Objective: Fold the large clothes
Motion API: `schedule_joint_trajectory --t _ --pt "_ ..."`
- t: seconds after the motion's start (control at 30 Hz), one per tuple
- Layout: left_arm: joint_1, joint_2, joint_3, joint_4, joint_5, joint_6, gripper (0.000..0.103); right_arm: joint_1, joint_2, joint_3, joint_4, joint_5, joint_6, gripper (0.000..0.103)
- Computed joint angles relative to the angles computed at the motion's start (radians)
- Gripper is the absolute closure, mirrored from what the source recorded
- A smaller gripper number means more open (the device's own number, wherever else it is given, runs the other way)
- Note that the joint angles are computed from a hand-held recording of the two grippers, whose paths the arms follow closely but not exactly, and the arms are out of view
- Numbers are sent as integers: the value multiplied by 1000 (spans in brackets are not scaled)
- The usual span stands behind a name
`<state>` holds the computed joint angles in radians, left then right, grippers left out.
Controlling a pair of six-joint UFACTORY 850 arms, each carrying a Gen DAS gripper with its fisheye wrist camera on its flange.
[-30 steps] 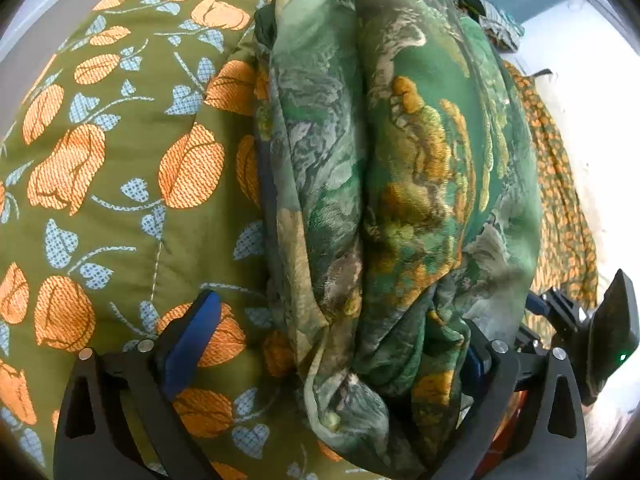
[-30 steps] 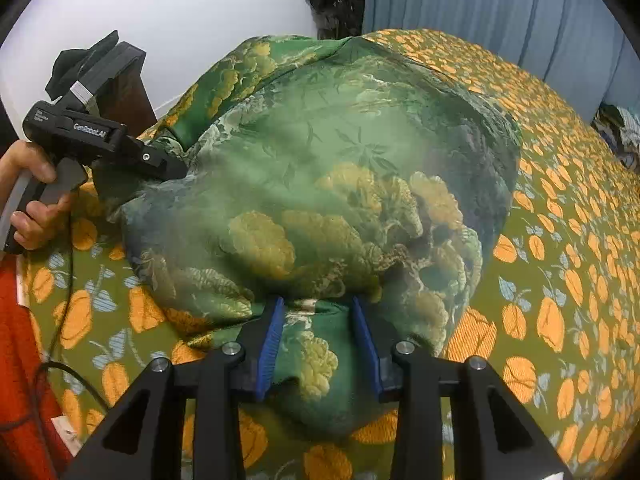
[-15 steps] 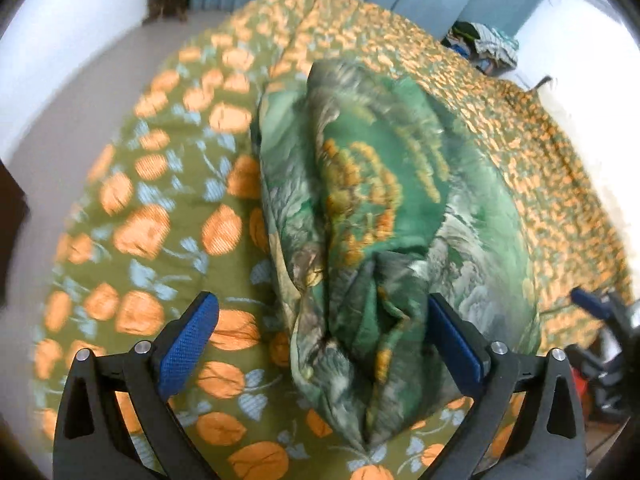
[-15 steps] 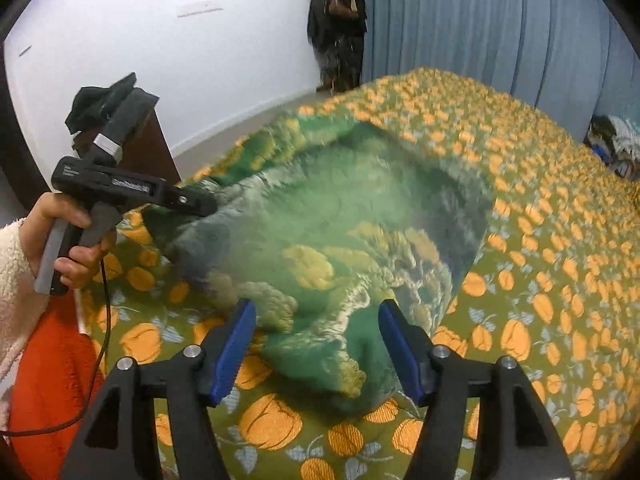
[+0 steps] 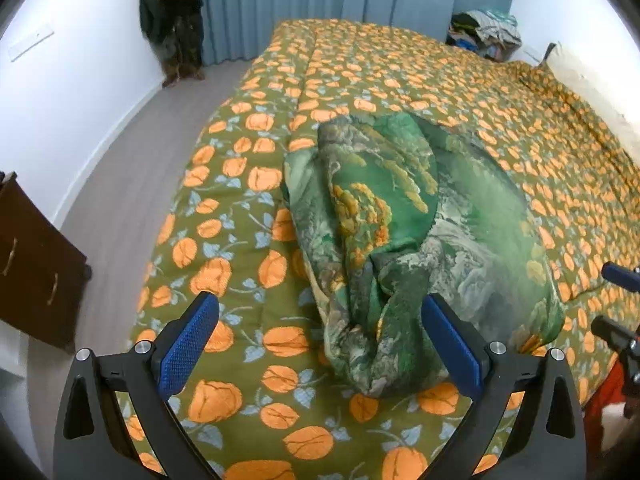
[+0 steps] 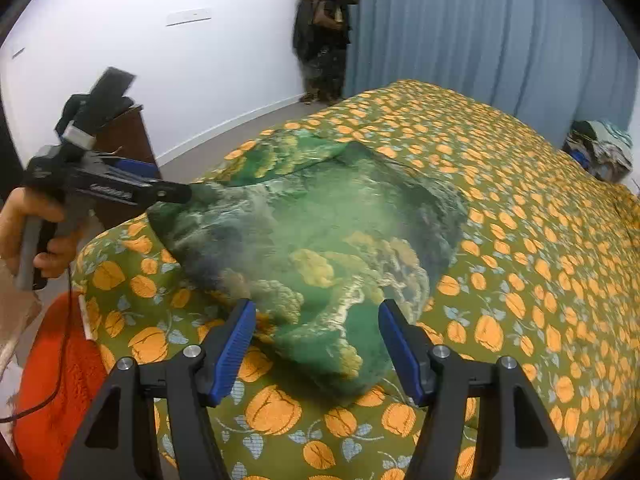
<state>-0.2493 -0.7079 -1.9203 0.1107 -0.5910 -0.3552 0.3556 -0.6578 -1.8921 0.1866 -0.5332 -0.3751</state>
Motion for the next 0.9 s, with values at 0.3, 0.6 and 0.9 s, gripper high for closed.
schedule_joint_trajectory --t 0.3,0.6,0.9 --pt "165 -53 -66 -807 -76 566 1 -87 44 57 201 -16 -129 38" --pt "164 -353 -420 -1005 -299 599 2 -176 -29 14 545 -130 -220 38" --pt "182 -529 -586 -1155 -415 616 0 -219 -211 -167 734 -300 -197 38"
